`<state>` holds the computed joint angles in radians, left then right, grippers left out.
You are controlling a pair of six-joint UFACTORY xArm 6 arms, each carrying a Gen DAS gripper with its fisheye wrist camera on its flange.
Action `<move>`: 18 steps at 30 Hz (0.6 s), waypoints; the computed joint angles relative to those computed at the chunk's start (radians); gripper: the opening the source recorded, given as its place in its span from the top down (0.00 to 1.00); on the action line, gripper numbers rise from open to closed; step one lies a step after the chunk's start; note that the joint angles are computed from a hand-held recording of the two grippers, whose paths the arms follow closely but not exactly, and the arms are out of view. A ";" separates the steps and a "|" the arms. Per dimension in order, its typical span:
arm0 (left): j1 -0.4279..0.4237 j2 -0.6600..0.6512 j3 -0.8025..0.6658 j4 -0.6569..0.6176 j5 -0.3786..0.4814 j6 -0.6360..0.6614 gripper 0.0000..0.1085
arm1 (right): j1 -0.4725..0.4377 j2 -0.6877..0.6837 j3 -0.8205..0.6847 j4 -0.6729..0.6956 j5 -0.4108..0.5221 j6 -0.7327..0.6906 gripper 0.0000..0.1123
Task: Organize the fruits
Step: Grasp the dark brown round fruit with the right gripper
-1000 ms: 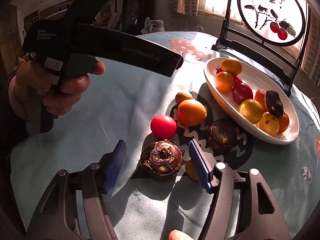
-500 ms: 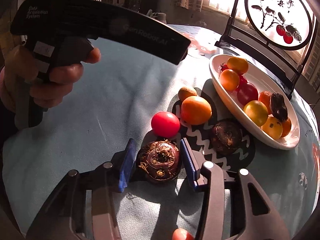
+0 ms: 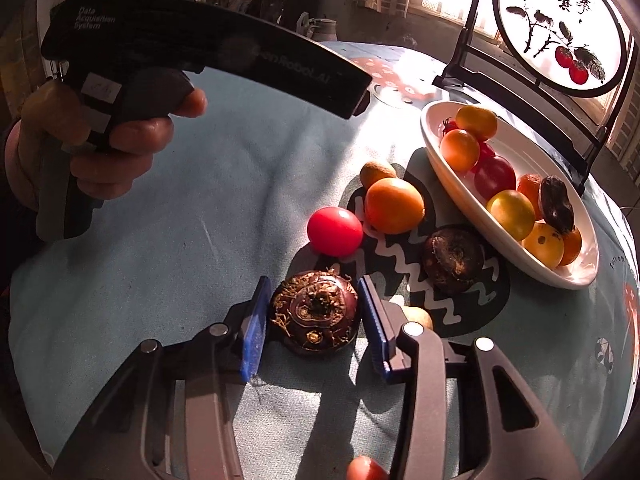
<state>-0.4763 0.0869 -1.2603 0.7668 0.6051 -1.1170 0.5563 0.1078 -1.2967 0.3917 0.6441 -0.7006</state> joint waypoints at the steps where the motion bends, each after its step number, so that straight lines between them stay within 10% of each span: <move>1: 0.000 -0.005 0.005 0.000 -0.005 0.002 0.08 | -0.004 -0.002 -0.002 0.012 0.013 -0.006 0.60; 9: -0.021 -0.033 0.038 0.015 -0.009 0.037 0.08 | -0.134 0.019 -0.084 0.357 0.054 0.028 0.60; 18: -0.077 -0.005 0.069 -0.261 -0.142 0.471 0.19 | -0.176 0.029 -0.077 0.393 -0.030 0.181 0.60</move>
<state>-0.5536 0.0817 -1.1909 0.5054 0.4630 -0.6465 0.3807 0.1371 -1.3740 0.7843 0.6145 -0.5200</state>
